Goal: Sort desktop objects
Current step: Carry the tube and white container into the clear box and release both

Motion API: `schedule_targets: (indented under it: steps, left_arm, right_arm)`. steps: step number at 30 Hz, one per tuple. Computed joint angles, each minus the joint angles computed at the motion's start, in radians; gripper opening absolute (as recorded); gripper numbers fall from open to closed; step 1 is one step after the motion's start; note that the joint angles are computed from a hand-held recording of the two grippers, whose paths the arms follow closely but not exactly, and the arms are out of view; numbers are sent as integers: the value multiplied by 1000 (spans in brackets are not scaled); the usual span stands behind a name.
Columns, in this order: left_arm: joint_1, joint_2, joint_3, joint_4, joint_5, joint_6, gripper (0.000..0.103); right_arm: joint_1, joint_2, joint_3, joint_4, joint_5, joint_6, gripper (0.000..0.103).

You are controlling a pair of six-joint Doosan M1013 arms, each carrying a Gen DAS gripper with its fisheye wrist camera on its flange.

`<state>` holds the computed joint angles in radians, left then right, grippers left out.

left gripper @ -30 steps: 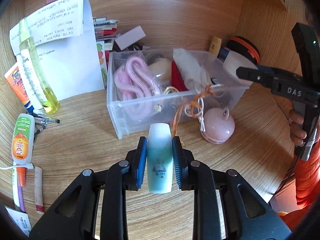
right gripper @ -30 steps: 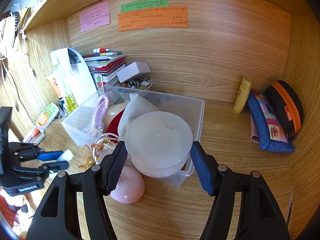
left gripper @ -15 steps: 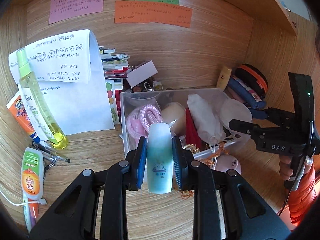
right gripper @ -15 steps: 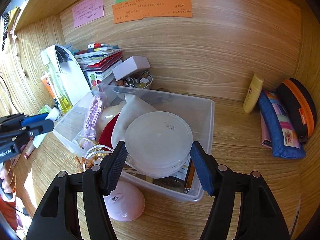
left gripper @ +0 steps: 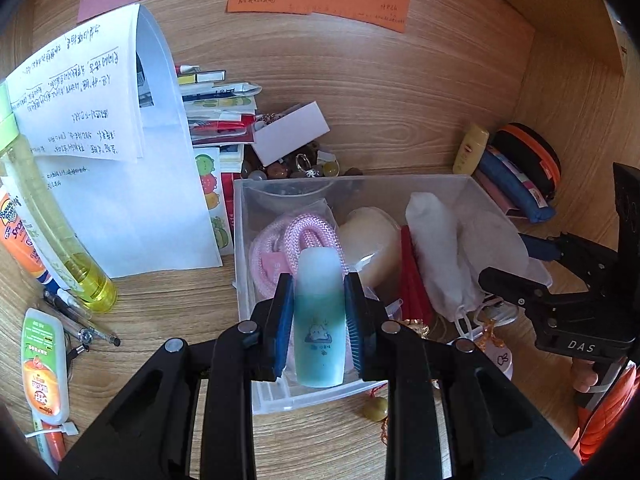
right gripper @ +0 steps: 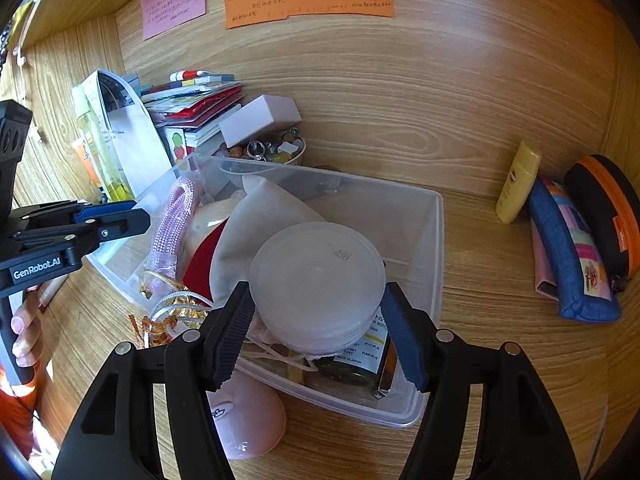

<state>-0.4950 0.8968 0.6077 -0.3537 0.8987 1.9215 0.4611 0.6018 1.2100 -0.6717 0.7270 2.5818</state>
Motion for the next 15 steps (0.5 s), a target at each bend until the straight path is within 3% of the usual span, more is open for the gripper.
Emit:
schedule_targets:
  steps: [15]
  left_arm:
    - [-5,-4,12,36,-14,-13,25]
  right_arm:
    - [3,8,-11,-8,22,-26,63]
